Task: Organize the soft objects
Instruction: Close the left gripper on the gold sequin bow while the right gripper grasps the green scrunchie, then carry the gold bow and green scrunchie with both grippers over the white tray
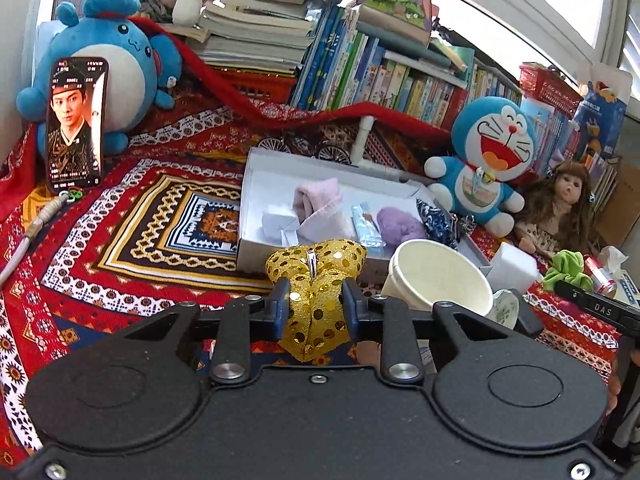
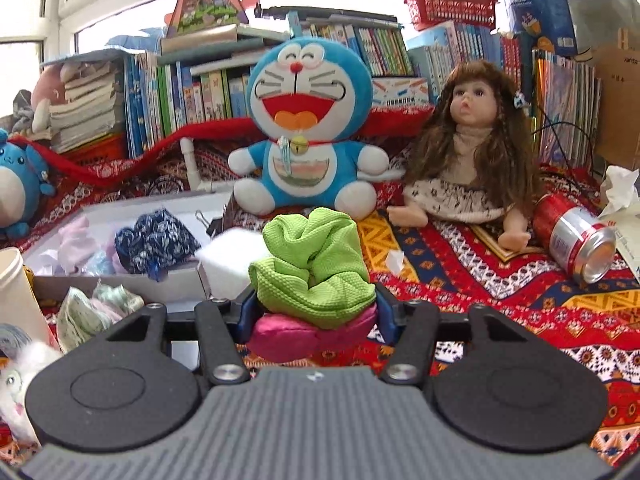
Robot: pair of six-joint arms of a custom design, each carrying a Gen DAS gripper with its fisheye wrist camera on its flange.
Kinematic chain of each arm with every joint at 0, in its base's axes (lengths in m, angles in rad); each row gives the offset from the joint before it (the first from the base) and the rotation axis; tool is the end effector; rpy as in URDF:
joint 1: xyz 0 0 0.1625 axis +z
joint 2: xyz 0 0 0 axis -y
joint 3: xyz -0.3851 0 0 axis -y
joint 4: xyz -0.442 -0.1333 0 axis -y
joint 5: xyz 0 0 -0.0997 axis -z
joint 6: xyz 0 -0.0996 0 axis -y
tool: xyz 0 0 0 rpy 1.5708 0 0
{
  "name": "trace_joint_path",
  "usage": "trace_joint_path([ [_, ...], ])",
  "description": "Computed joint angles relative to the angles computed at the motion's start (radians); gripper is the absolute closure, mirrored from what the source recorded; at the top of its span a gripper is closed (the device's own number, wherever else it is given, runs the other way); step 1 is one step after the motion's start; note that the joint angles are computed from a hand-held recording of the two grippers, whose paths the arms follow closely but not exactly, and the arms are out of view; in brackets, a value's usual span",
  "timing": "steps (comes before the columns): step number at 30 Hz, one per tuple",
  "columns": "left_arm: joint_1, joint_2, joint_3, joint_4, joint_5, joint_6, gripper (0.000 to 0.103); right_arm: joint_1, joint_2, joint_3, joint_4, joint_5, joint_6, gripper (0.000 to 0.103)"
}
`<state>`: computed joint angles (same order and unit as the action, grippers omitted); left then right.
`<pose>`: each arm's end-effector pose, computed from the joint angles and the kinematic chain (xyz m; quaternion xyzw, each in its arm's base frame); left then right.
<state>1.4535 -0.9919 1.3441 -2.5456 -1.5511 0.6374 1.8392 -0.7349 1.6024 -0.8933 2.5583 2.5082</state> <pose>0.0449 -0.7752 0.3096 0.3479 0.8860 -0.2936 0.0878 0.2152 -0.5931 -0.0147 -0.0377 -0.7011 0.5601 0.4397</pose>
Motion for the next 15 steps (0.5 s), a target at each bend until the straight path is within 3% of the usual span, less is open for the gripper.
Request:
trace_joint_path([
  [15, -0.019, 0.018, -0.058, -0.022, -0.036, -0.011, 0.077, 0.027, -0.010, -0.020, 0.012, -0.069, -0.018, 0.043],
])
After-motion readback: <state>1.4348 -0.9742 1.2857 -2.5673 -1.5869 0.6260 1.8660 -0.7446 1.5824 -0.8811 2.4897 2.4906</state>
